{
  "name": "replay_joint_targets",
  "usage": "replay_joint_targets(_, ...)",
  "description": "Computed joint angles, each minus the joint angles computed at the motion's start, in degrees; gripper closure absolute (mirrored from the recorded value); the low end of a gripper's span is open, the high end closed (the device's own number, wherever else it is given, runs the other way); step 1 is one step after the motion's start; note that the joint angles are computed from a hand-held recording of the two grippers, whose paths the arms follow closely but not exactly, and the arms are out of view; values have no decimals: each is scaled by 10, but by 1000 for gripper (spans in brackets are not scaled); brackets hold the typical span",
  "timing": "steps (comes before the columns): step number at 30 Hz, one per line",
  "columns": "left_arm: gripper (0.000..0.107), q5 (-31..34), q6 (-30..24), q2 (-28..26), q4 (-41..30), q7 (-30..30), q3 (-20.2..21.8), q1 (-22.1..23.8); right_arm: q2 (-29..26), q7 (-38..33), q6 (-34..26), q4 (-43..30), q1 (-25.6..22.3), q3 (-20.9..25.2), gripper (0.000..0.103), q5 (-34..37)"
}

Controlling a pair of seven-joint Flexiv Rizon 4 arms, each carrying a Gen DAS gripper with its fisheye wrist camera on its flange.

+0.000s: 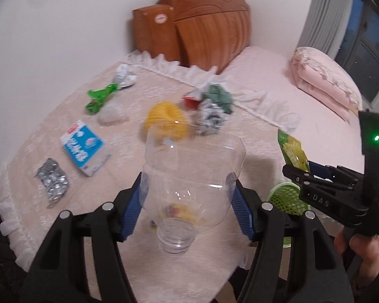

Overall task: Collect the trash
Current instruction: 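Carry bottle and snack bag to the green wastebasket and release both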

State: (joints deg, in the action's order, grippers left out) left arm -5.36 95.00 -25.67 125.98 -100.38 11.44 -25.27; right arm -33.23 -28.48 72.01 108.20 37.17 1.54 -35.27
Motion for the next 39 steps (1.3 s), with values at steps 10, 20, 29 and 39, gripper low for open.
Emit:
replay_joint_targets(10, 45, 0, -120, -120, -195, 6, -91, -58, 22, -93, -27, 135, -148, 30, 52, 73)
replay_joint_targets(20, 46, 40, -246, -225, -373, 14, -127, -83, 58, -109, 17, 191, -171, -44, 4, 86)
replay_joint_targets(29, 38, 19, -352, -324, -514, 81, -181, -85, 128, 0, 13, 253, -193, -116, 3, -36)
replay_joint_targets(39, 20, 22, -327, -308, -489, 75, -163, -95, 139, 59, 8, 260, -251, -76, 3, -81)
